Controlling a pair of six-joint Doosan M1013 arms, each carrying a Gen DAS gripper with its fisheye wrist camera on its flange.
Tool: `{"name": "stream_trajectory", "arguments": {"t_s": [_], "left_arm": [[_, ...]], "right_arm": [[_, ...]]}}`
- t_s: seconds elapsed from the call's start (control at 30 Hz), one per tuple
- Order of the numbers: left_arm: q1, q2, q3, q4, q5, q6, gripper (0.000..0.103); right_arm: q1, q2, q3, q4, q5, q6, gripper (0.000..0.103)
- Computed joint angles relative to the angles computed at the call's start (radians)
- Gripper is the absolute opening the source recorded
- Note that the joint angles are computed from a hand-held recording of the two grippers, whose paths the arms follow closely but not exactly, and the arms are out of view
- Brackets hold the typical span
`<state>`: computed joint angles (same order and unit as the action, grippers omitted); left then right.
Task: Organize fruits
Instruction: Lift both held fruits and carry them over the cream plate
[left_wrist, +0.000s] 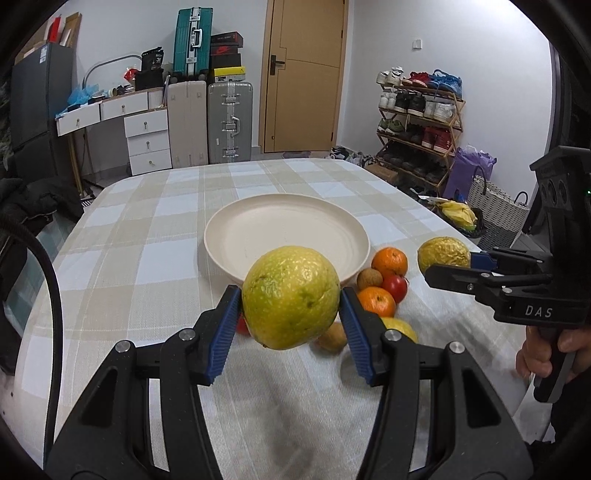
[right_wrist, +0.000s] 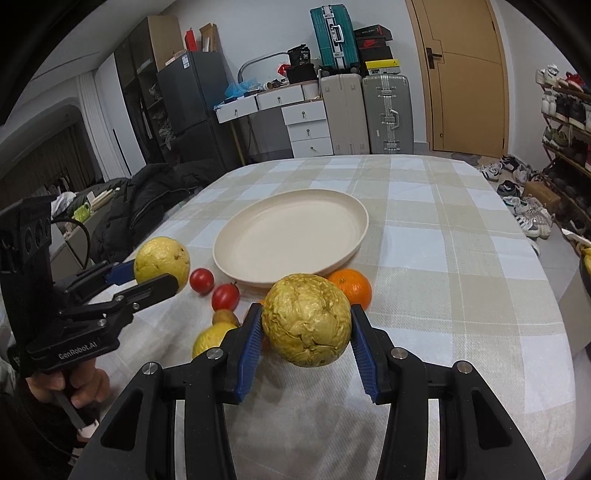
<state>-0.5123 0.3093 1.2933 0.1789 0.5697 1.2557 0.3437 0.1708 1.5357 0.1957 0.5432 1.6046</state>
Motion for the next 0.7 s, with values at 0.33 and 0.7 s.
{"name": "stream_trajectory", "arguments": {"t_s": [0.33,0.7], "left_arm": [[0.009,0.052,-0.085,0.021,0.021,-0.033,0.052],[0.021,0.111,-0.152,0.023,0.047,-0.022,0.052]], "right_arm": [[-0.008,0.044,-0.071,0.045,0.018,-0.006,0.047],[0.001,0.098,-0.147,-0.003,0.054,0.035,0.047]]}}
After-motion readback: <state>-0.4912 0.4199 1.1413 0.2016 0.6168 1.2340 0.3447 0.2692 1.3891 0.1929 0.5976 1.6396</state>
